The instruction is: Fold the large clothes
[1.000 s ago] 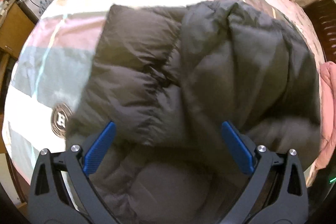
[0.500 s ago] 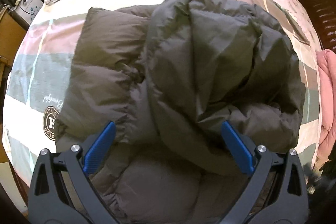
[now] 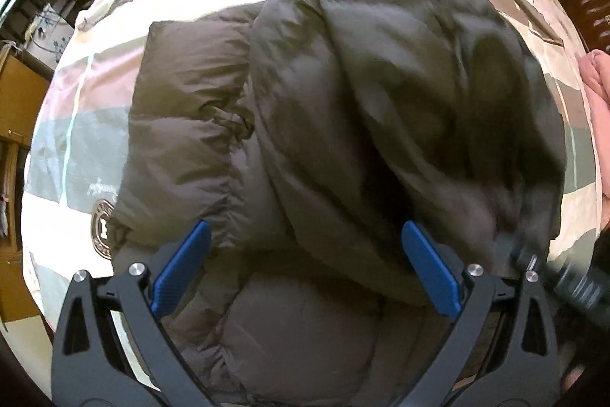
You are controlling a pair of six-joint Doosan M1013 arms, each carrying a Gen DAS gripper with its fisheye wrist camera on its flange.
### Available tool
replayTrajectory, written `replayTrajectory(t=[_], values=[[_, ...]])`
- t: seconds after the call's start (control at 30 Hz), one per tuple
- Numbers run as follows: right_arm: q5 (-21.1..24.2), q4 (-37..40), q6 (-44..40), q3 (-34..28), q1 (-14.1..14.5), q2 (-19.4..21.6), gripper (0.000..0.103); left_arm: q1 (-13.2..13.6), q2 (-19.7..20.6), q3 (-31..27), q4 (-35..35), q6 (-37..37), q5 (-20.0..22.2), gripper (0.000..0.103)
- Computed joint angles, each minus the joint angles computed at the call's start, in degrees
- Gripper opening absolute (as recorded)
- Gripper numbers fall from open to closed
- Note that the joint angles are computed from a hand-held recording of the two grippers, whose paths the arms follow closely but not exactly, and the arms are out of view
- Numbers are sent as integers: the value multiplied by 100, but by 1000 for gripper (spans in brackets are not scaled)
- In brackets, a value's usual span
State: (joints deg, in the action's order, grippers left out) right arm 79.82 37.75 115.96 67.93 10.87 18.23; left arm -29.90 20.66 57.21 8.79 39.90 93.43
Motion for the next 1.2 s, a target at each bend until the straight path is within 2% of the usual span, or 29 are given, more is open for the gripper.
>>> replayTrajectory(t=[0.1, 0.2, 0.23, 0.3, 0.37, 0.43, 0.5, 0.6, 0.63, 0.73, 0.77, 0.8, 0.83, 0.9, 0.97, 1.13, 1.2], values=[[161, -444, -49, 375, 34, -159, 16, 14, -7, 48, -98, -18, -52, 101], [231, -355, -206, 469, 33, -180, 18, -17, 1, 64, -80, 63, -23, 101], [250, -409, -290, 401, 45, -152, 25, -27, 8, 59, -63, 104, -8, 101], [350, -619, -377, 206, 76, -102, 53, -41, 10, 62, -40, 128, -5, 101], [411, -953, -259, 48, 112, -131, 66, -44, 20, 23, -18, 135, -19, 101], [131, -1296, -187, -29, 146, -262, 66, -65, 48, -69, 100, 168, -12, 101], [-348, -1666, -299, -111, 199, -390, 66, -101, 91, -193, 311, 194, -17, 101], [-359, -1822, -539, -417, 285, -254, 66, -116, 292, -493, 487, 375, 159, 101], [-335, -1753, -581, -446, 240, -231, 66, -79, 371, -552, 351, 423, 235, 101], [-309, -1452, -605, -543, 194, -133, 66, 185, 538, -455, -625, 237, 333, 99], [-291, -1384, -696, -514, 132, -149, 66, 286, 432, -201, -967, 35, 26, 92], [-311, -1383, -690, -531, 163, -132, 66, 364, 299, 43, -1251, -99, -344, 66], [-312, -1401, -631, -589, 209, -93, 66, 373, 256, 137, -1254, -118, -414, 49], [-305, -1306, -627, -602, 203, -52, 66, 335, 233, 153, -1109, 43, -336, 37], [-283, -1275, -564, -675, 226, -8, 66, 300, 177, 206, -1070, 86, -326, 33], [-200, -1206, -650, -734, 248, 60, 66, 147, 143, 309, -884, 197, 30, 32], [63, -1284, -595, -784, 280, 133, 66, 118, 137, 389, -925, 135, 148, 32]])
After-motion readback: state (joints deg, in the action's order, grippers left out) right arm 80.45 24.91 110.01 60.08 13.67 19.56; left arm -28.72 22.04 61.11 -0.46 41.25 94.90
